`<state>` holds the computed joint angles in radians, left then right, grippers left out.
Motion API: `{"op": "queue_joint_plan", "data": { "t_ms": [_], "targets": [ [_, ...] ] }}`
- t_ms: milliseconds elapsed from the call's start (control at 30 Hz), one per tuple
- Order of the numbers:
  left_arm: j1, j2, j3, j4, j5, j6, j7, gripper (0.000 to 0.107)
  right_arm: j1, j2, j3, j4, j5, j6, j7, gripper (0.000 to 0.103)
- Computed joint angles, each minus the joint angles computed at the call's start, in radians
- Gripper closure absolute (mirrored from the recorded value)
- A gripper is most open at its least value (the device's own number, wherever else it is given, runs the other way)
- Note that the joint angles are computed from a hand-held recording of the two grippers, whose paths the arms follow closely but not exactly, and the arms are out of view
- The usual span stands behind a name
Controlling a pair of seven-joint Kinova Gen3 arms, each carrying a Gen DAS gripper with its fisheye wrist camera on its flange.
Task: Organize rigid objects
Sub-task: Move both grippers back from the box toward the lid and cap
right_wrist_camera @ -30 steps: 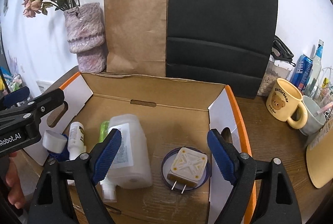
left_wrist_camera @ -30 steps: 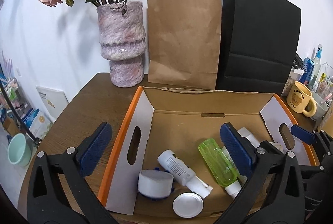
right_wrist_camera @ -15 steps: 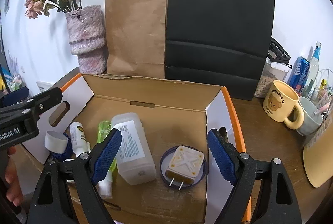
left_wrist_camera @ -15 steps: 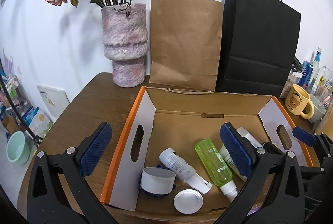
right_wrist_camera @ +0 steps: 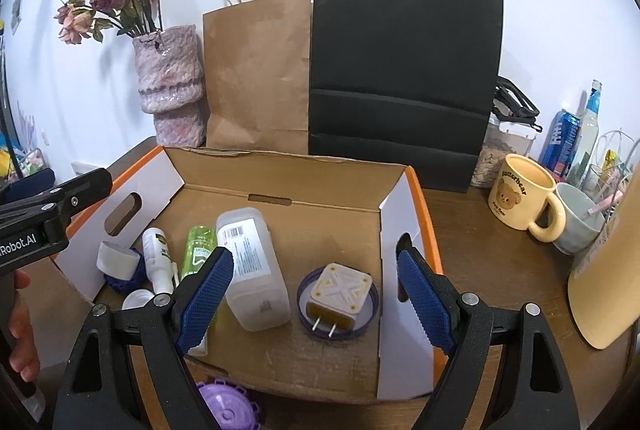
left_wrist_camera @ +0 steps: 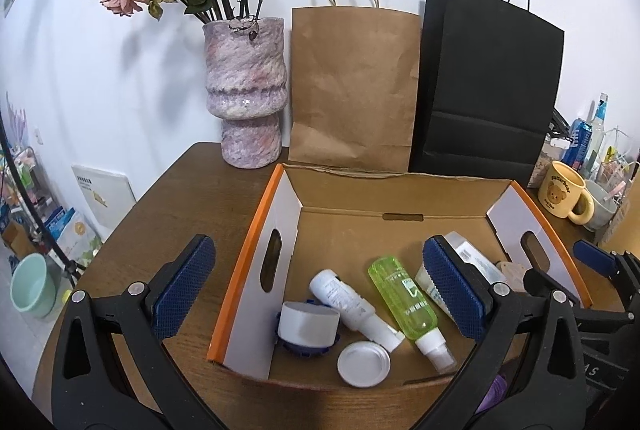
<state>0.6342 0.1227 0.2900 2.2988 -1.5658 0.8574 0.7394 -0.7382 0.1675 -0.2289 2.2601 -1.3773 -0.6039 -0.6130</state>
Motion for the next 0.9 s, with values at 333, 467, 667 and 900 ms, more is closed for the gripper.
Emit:
{"op": "queue_joint_plan", "data": {
  "t_ms": [333, 467, 667, 900],
  "targets": [
    [0.063, -0.020, 0.042, 0.060, 0.032, 0.046, 0.045, 0.004, -0.030, -0.045, -0.037, 0.095, 0.041, -0.049, -0.105, 0.014],
    [0.096, -0.023, 0.061, 0.085, 0.052, 0.075, 0.079, 0.004, -0.056, -0.065, -0.060, 0.133, 0.020, -0.083, -0.118, 0.014],
    [0.155, -0.011, 0.089, 0.108, 0.109, 0.121, 0.101, 0.004, -0.091, -0.097, -0.104, 0.186, -0.039, -0.131, -0.129, 0.014],
    [0.234, -0.007, 0.114, 0.138, 0.163, 0.177, 0.156, 0.004, -0.120, -0.130, -0.154, 0.235, -0.105, -0.156, -0.142, 0.014]
  ]
}}
